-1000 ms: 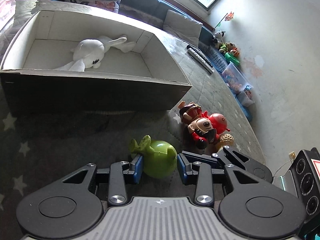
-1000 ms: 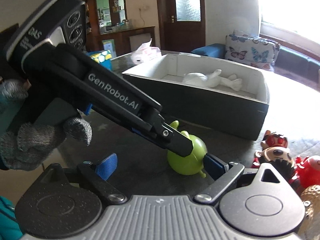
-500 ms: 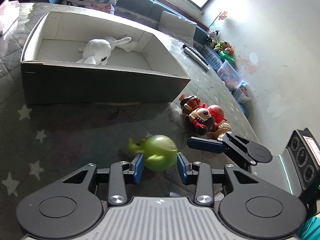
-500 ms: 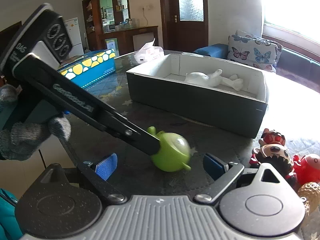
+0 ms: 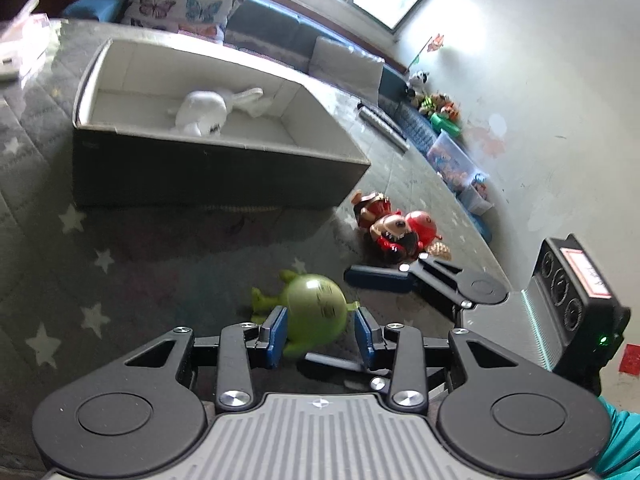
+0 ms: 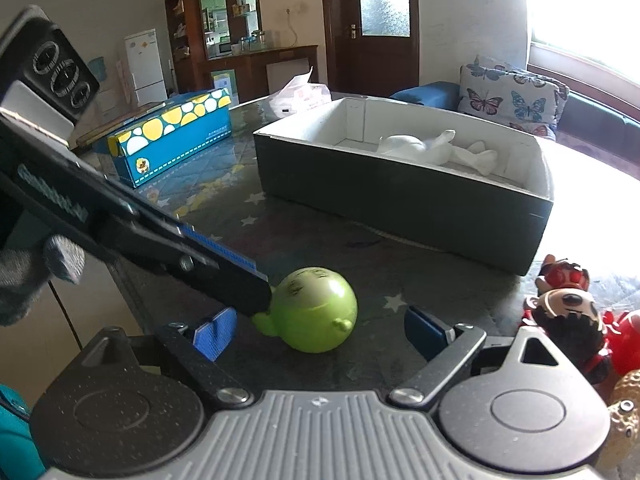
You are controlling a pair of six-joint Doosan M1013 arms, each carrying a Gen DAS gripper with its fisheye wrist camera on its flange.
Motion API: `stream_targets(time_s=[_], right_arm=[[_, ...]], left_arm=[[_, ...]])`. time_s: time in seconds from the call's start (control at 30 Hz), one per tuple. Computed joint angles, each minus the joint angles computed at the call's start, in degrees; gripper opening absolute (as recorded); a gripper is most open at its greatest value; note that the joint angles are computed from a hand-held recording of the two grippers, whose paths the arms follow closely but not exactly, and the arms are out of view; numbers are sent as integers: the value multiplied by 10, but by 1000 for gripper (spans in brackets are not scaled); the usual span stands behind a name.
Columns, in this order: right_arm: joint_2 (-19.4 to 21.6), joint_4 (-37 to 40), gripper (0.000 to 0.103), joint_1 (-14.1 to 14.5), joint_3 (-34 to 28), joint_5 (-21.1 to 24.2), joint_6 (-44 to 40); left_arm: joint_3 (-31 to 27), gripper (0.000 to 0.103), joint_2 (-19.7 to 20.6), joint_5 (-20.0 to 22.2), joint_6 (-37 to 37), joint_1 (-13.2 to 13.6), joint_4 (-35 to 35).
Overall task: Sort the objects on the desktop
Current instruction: 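Close the left gripper on the green alien toy and lift it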
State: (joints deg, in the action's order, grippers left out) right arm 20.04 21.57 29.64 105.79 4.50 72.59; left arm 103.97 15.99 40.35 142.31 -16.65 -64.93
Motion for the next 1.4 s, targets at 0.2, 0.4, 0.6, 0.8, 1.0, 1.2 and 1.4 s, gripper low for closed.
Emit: stream_targets(time_s=[0.2, 0.4, 0.6, 0.8, 1.0, 1.2, 1.4], right_arm=[[3, 23, 85, 2, -4, 7, -31], [4, 67, 68, 1, -4, 12, -69], [4, 90, 60, 0, -3, 12, -85], [4, 90, 60, -1, -2, 12, -90], [5, 152, 60, -2, -3, 15, -154], [8, 69, 60, 1, -6, 21, -80], [8, -3, 59, 4, -8, 19, -7]], left_arm=[[-6, 40, 7, -8, -25, -7, 30], [-10, 40, 11, -14, -14, -15, 28], [-18, 42, 15, -29, -37, -25, 55], [-13, 41, 7, -66, -42, -36, 68], [-17, 44, 9, -71, -51, -41, 93], [-21, 49, 16, -35, -35, -32, 82], [-19, 48, 18, -27, -17, -28, 56]])
